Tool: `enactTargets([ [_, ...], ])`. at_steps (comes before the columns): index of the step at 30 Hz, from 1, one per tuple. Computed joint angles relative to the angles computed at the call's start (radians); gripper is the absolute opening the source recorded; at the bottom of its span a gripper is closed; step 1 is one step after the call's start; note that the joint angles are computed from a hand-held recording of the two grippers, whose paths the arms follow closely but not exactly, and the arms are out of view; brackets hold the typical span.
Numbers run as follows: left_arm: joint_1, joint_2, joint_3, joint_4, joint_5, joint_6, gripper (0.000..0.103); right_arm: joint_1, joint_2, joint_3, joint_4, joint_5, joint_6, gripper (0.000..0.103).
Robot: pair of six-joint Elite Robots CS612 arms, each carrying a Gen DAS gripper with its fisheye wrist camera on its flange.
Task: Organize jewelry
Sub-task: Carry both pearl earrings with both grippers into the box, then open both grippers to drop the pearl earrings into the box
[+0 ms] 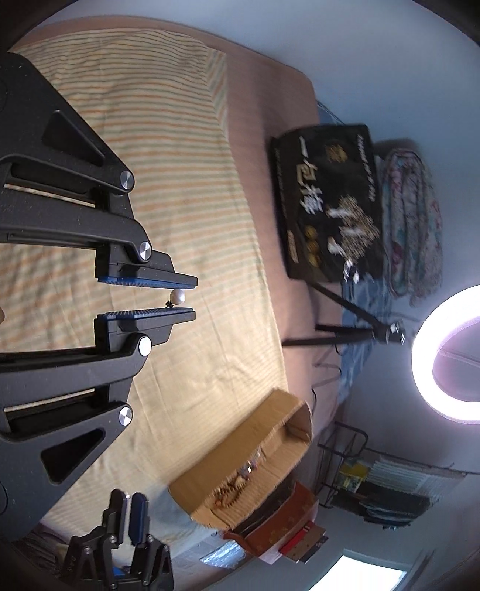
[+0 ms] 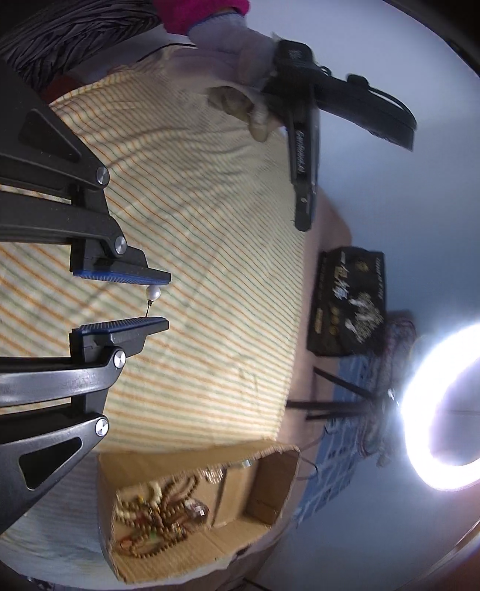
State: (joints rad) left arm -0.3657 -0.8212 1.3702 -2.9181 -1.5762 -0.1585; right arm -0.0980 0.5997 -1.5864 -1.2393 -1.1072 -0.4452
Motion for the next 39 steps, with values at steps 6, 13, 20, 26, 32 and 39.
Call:
enactTargets([
  [6,-0.02,0.009,-0.035,-0.013,-0.025,0.005,0.008,-0.026,-0.016,0.017,-0.064,-0.005,0.063,0.016],
  [13,-0.042,0.03,-0.092,-0.017,-0.044,0.008,0.008,-0.054,-0.037,0.045,-0.129,-0.022,0.124,0.016],
  [20,-0.059,0.07,-0.178,-0.002,-0.06,-0.006,0.008,-0.079,-0.064,0.094,-0.169,-0.033,0.174,0.016],
  [26,-0.076,0.114,-0.262,0.024,-0.063,0.008,0.008,-0.092,-0.083,0.134,-0.186,-0.047,0.197,0.016],
  [32,-0.092,0.167,-0.359,0.065,-0.074,0.013,0.008,-0.1,-0.1,0.171,-0.193,-0.071,0.194,0.016],
  [39,-0.107,0.235,-0.482,0.128,-0.081,0.023,0.008,-0.105,-0.118,0.217,-0.203,-0.09,0.2,0.016],
])
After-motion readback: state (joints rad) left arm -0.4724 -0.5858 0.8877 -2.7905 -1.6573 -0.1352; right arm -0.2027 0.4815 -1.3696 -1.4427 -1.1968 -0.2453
